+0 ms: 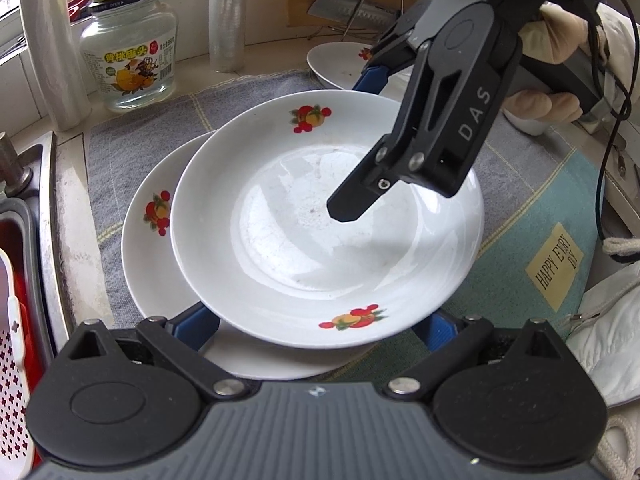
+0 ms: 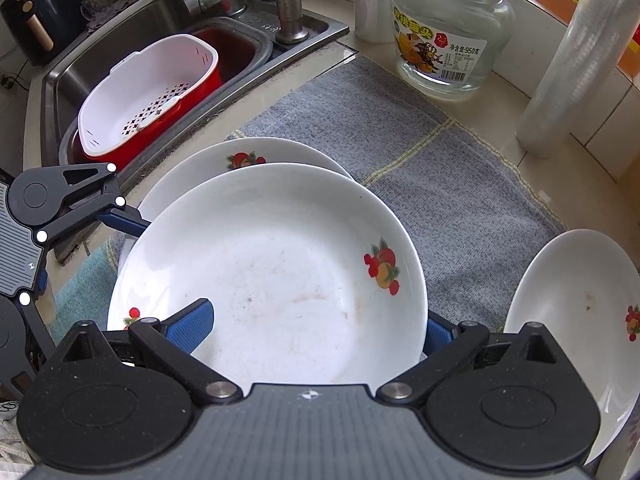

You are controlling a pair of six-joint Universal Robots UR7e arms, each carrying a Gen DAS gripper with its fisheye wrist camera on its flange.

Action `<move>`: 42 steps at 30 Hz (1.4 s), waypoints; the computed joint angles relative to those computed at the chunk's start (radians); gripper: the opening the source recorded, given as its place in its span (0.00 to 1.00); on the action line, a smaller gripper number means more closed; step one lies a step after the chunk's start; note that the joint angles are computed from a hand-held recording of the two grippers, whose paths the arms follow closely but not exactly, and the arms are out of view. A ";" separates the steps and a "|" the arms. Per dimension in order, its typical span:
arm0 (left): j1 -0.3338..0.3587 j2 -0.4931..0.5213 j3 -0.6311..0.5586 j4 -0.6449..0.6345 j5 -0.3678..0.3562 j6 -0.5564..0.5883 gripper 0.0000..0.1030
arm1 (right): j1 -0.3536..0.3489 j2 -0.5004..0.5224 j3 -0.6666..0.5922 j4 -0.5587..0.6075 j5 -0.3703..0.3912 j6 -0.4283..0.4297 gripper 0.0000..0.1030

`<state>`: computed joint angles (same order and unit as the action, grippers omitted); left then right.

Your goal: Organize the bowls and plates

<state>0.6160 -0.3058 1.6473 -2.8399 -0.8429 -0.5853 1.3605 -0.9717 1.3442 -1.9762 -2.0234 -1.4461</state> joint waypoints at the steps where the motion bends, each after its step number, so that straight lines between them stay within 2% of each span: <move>1: 0.000 -0.001 0.001 -0.002 -0.002 0.000 0.97 | 0.000 -0.001 0.005 -0.008 -0.003 -0.002 1.00; 17: -0.011 -0.016 -0.010 0.072 0.006 -0.030 0.97 | -0.001 0.006 -0.010 0.024 -0.010 0.022 1.00; 42: -0.018 -0.024 -0.003 0.094 0.021 -0.039 0.98 | -0.010 -0.004 -0.034 0.089 0.003 0.065 1.00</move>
<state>0.5981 -0.3302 1.6440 -2.7463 -0.8219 -0.6248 1.3506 -0.9756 1.3101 -1.8871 -2.0205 -1.3811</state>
